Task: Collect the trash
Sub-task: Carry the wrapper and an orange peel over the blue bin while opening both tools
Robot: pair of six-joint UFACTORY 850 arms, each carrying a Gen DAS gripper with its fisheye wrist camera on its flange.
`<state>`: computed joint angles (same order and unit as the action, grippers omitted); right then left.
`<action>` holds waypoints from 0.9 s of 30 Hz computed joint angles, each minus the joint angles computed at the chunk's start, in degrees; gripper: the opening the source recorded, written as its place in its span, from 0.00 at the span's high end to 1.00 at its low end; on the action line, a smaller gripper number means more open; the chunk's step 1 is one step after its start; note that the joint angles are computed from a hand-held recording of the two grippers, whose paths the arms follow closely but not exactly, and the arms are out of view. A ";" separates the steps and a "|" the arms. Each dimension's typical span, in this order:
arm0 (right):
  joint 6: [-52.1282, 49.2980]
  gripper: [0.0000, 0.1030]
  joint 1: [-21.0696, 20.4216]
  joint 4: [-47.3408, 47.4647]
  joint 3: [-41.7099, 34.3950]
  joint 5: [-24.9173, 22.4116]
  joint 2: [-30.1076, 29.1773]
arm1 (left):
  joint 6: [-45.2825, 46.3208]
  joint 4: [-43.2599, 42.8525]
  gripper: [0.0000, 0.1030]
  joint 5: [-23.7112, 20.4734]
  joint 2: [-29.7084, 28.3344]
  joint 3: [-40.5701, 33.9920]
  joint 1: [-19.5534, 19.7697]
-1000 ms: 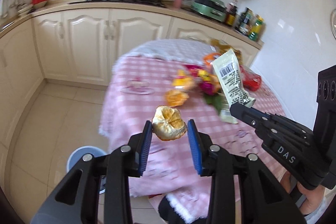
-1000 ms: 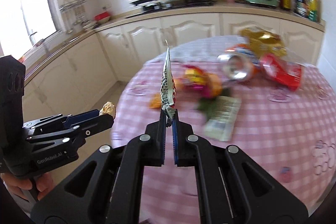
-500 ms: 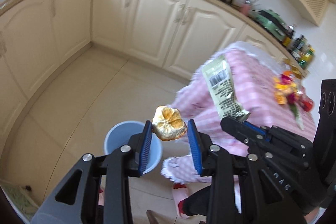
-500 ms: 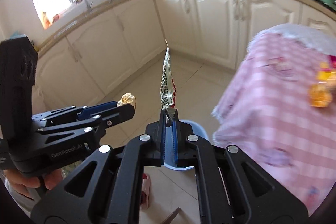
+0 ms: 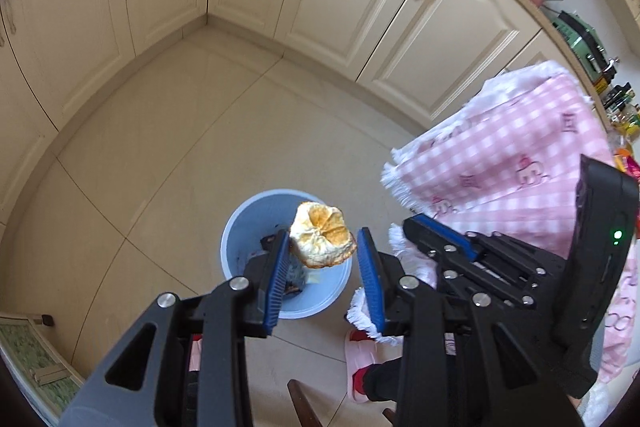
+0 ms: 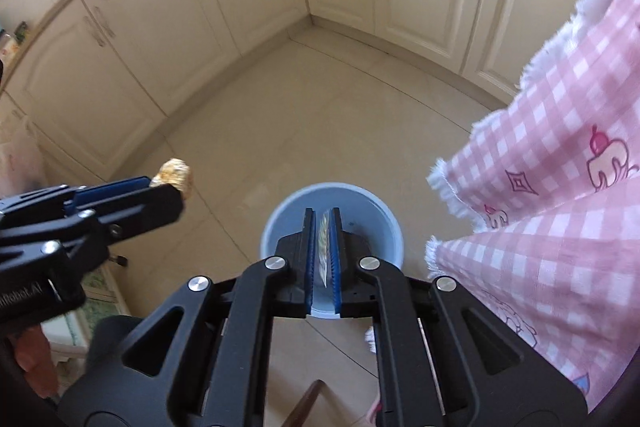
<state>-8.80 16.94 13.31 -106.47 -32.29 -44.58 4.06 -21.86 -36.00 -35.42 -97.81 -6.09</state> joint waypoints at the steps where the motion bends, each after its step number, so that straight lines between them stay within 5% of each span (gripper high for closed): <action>1: 0.60 0.89 -0.20 -0.33 -0.14 -0.46 -0.32 | -0.22 0.06 0.68 -0.36 -0.70 -0.58 -0.13; 3: 2.78 0.80 -0.15 -2.85 0.61 0.16 -0.06 | -0.29 -0.07 0.68 -1.19 -2.17 -1.89 -0.24; 6: 4.18 0.53 -0.43 -3.81 1.67 1.00 0.63 | -0.06 -0.28 0.68 -2.18 -3.96 -3.49 -0.57; 17: 9.15 0.43 -0.68 -10.50 4.92 4.39 3.74 | -0.08 -1.86 0.66 -3.54 -6.36 -7.94 -1.73; 20: 9.04 0.42 -0.89 -10.24 6.25 4.82 4.87 | -0.94 -2.39 0.47 -3.16 -5.55 -7.28 -1.71; 27: 6.45 0.42 -0.86 -7.54 10.13 6.30 8.59 | -2.54 -0.85 0.47 -0.39 -0.71 -2.62 -1.73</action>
